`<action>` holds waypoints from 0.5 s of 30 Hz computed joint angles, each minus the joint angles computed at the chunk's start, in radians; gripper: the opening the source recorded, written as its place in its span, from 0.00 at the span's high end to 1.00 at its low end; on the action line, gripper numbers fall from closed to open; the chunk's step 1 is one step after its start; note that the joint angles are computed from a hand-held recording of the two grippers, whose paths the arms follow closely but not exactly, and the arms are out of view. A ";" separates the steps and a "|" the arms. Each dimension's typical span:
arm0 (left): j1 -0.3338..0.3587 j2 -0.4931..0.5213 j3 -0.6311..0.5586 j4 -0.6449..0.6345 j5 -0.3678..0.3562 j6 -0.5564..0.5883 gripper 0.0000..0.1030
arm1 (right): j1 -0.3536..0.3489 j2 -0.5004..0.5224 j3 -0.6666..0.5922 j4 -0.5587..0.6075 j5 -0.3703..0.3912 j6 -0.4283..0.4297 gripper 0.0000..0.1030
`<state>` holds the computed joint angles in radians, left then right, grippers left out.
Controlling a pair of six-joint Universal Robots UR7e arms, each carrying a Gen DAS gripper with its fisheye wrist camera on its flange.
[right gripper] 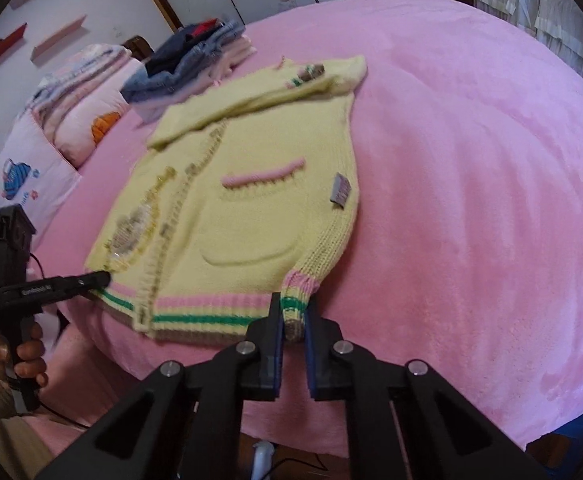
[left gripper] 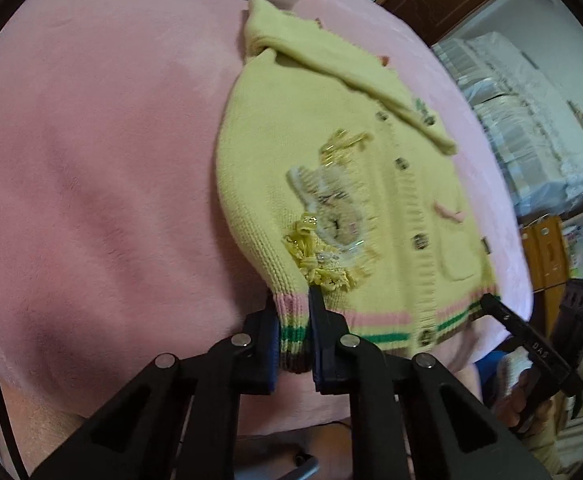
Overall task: Fold large clothes
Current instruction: 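Grasp the striped hem ribbing with both tools, then lift the hem with both tools and fold it over the body onto the collar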
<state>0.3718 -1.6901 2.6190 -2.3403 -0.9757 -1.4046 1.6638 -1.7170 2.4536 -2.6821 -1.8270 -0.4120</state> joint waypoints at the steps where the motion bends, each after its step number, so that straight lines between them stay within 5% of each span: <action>1: 0.004 -0.003 -0.006 -0.034 0.008 0.015 0.91 | 0.014 0.001 -0.013 -0.008 0.014 0.012 0.92; 8: 0.080 0.028 -0.090 -0.213 0.113 0.149 0.91 | 0.058 0.096 -0.157 -0.059 0.095 0.125 0.93; 15: 0.303 0.139 -0.233 -0.428 0.134 0.435 0.90 | 0.058 0.332 -0.382 -0.110 0.150 0.208 0.92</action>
